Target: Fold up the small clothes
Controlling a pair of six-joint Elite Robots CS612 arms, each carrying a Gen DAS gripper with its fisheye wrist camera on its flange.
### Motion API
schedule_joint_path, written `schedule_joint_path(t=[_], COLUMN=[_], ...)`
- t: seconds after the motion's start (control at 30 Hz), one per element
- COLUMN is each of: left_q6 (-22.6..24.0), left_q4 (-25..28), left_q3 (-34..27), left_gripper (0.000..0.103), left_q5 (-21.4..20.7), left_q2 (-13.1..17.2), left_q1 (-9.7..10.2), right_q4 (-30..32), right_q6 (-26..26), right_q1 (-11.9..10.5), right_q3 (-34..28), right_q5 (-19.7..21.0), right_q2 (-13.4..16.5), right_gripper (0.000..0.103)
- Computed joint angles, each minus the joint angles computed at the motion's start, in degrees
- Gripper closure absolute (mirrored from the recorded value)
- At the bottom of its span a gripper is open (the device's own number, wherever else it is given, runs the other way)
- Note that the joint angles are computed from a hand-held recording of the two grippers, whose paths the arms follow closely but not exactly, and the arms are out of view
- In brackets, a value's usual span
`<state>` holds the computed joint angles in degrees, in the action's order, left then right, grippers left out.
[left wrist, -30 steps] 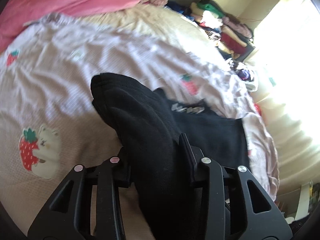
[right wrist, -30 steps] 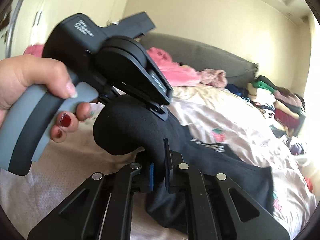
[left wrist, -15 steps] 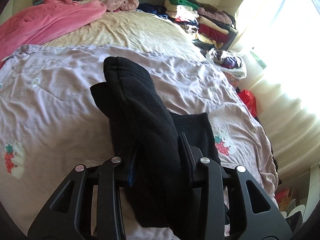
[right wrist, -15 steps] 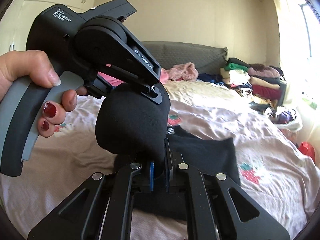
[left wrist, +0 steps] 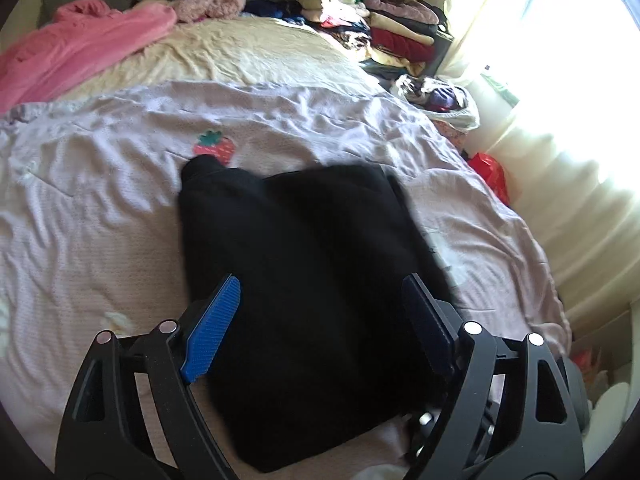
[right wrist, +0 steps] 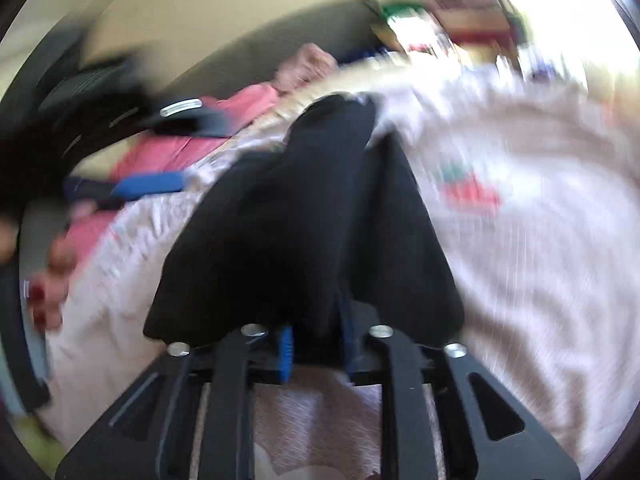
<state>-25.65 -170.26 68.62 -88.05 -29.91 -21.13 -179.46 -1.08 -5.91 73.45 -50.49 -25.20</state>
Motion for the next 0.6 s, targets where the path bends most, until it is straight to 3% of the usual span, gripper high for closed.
schedule_joint_path(t=[0.07, 0.13, 0.27, 0.37, 0.6], left_q6=[0.3, 1.4, 2.9, 3.6, 4.5], left_q4=[0.4, 1.6, 1.7, 1.3, -0.8], left_q3=[0.8, 1.6, 3.2, 4.5, 6.8], left_gripper=[0.028, 0.028, 0.028, 0.028, 0.028], left_q5=[1.1, 3.9, 5.6, 6.1, 6.2], left_q2=[-0.4, -0.9, -1.4, -1.7, -2.6], left_q1=[0.08, -0.14, -0.35, -0.47, -0.67], right_q4=[2.4, 2.4, 1.9, 0.2, 2.1], right_q6=[5.2, 7.4, 6.9, 7.8, 9.6], right_q1=[-1.2, -1.8, -2.2, -2.3, -2.5], right_q3=[-1.3, -1.1, 0.3, -0.3, -2.4], right_q5=[5.5, 8.3, 9.4, 6.6, 6.8], right_q2=[1.1, 1.1, -0.1, -0.2, -0.1], right_gripper=[0.077, 0.070, 0.041, 0.029, 0.029])
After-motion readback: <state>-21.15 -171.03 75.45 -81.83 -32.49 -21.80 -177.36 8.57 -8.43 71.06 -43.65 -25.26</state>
